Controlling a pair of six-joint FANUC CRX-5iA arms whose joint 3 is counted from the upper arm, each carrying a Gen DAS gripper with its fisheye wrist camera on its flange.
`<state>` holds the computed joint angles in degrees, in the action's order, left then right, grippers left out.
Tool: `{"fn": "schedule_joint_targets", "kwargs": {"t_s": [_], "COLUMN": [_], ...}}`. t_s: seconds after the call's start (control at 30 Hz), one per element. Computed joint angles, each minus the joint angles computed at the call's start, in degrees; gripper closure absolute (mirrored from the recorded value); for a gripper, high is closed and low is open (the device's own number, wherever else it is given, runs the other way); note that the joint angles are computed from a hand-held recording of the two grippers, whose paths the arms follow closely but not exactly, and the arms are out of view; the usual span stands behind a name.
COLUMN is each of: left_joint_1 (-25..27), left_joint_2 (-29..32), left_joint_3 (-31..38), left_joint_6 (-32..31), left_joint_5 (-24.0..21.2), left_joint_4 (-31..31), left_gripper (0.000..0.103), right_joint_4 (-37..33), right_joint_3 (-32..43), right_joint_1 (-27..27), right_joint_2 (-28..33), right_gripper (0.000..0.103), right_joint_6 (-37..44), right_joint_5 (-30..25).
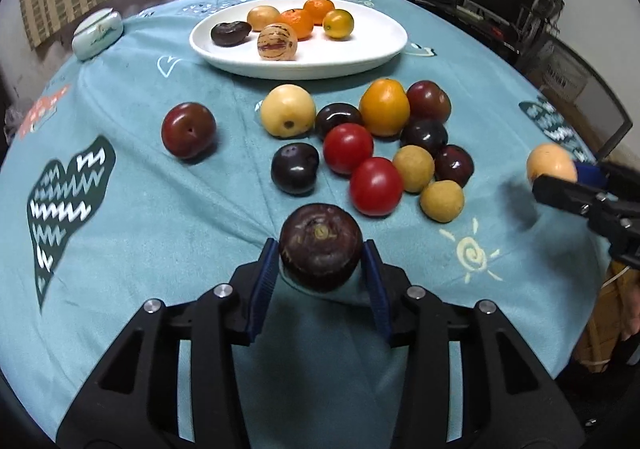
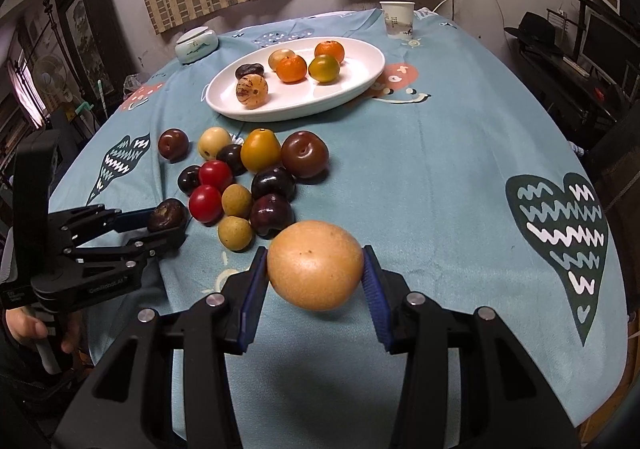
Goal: Organize fruits
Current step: 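Carry the grapefruit and dark purple fruit onto the white plate while opening both tools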
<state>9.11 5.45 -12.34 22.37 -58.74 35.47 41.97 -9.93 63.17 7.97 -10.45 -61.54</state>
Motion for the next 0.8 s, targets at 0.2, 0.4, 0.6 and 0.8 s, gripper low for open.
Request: {"fn": "schedule_joint_targets", "kwargs": {"t_s": [0.2,0.4,0.6,0.8], "left_joint_1": [0.26,-1.46,-2.49,-1.76], "left_joint_2": [-2.66,-1.46,-1.18,-2.39], "left_joint_3": [-2.0,0.09,-0.48,-2.06], "left_joint_6": [-2.28,0.39,-0.76,-2.48], "left_joint_5": [0.03,0.82,3.14,3.38], "left_joint_4": [0.73,-3.71,-2.9,-0.48], "left_gripper": [0.061,0.056,0.052,0.062], "right_joint_4": [0.82,1.91,2.19,2.01], "right_joint_3": [-1.44,-3.28,-4.7,-4.83], "right_joint_1": [0.57,1.28,1.46,0.75], "right_joint_2": [-0.99,-2.43,-3.53,-2.97], "right_gripper": [0.057,0.057,0.057,0.057], "right_joint_6": [-1.67,-3.98,-5.4,-5.13], "right_joint_5": [0.4,0.78,1.1,2.81]}}
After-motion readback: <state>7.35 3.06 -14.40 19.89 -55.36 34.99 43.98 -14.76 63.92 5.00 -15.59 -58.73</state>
